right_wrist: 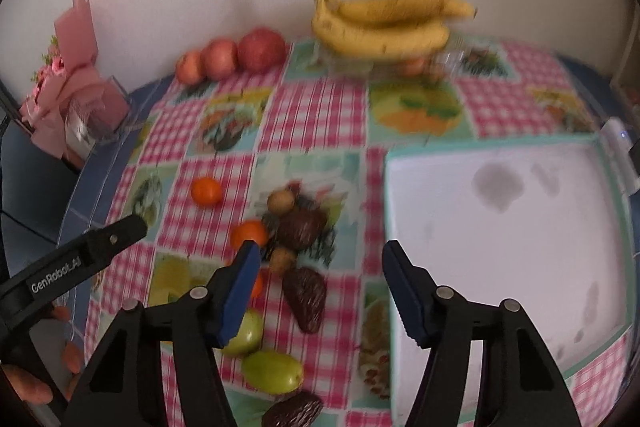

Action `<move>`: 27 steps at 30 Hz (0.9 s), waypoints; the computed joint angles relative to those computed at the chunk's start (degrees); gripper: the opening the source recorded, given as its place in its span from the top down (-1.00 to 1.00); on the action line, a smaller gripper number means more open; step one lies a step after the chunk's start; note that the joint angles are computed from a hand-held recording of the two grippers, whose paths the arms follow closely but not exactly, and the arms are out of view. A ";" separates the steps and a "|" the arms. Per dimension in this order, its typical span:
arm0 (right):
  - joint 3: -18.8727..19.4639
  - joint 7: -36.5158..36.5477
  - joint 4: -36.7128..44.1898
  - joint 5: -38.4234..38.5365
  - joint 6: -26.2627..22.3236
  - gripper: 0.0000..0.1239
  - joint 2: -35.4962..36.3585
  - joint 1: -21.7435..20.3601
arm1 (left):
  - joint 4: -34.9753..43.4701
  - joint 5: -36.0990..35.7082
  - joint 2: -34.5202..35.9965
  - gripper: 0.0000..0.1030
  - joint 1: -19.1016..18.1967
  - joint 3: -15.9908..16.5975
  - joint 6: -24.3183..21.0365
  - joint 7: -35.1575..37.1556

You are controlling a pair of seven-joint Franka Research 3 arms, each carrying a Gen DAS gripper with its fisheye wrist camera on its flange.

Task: Organize fruits
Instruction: 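Move right tool toward a dark date while left tool approaches a mandarin, then close right tool on the dark date while left tool closes on the mandarin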

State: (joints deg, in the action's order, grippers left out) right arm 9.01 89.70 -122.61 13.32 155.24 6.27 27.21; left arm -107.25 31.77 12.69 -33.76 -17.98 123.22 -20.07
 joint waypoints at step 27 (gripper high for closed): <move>0.07 -0.48 0.88 -2.60 -2.13 0.38 5.46 1.72 | 1.47 -4.87 4.79 -0.61 -0.10 1.10 8.45 0.78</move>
State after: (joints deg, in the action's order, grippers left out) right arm 9.08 89.22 -121.73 10.72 153.12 11.73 28.94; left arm -105.78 26.90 17.48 -33.85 -16.87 131.67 -19.29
